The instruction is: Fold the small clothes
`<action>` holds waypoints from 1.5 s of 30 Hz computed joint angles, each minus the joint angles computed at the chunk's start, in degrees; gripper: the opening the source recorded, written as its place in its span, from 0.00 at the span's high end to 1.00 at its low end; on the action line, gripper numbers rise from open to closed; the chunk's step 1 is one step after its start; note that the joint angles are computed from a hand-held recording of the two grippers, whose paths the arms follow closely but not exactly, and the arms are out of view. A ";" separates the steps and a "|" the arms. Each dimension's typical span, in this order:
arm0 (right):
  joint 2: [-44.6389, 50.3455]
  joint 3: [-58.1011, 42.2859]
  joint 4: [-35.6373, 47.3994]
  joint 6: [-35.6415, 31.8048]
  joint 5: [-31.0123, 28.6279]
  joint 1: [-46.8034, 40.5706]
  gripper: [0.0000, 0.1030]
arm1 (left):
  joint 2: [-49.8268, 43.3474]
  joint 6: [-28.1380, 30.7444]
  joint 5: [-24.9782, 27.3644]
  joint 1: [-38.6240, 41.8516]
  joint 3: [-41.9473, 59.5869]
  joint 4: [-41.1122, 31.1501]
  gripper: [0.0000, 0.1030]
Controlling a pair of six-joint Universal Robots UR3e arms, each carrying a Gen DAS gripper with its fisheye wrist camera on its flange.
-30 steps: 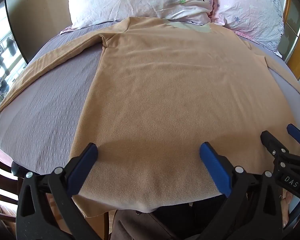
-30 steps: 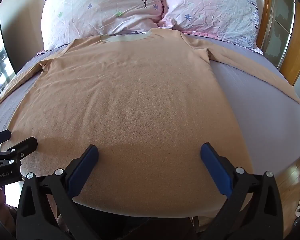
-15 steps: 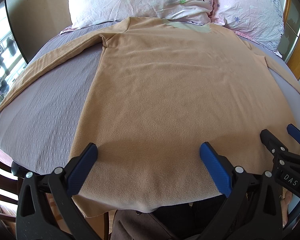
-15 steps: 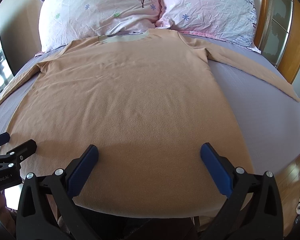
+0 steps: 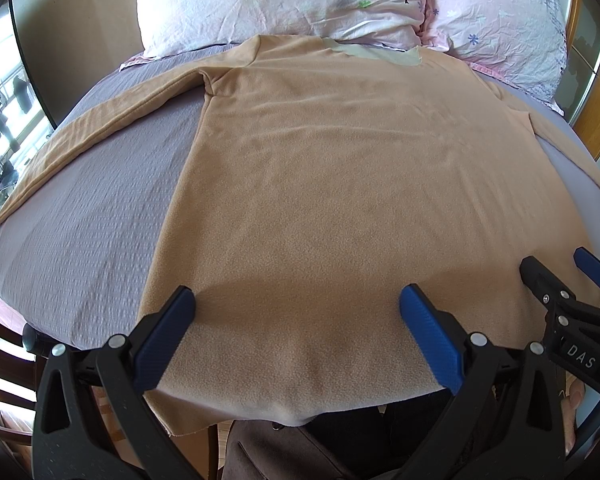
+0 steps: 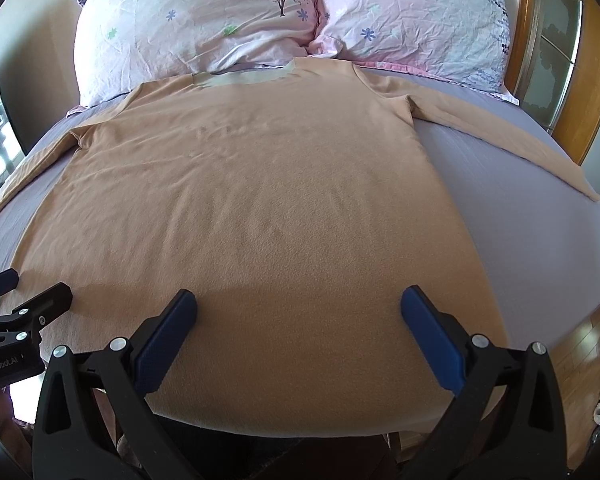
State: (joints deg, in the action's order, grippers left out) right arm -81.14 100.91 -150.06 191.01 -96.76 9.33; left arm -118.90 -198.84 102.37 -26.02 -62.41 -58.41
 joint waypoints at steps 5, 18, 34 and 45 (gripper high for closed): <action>0.00 0.05 -0.06 0.01 0.01 -0.03 0.01 | -0.02 0.00 0.00 0.00 0.05 -0.02 0.02; -0.16 0.18 -0.10 -0.02 0.00 -0.11 0.01 | -0.01 0.00 0.03 -0.01 0.00 0.07 0.02; -0.11 0.34 -0.39 0.25 -0.27 0.20 0.01 | 0.00 0.03 0.05 -0.02 -0.10 0.26 0.02; -0.64 0.57 -0.54 -0.83 0.53 -1.02 0.01 | 0.03 0.02 0.06 -0.02 -0.15 0.31 0.02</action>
State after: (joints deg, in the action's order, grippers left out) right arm -81.78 101.48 -150.60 190.18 -96.23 8.31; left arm -118.88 -198.82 102.43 -26.04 -62.56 -58.09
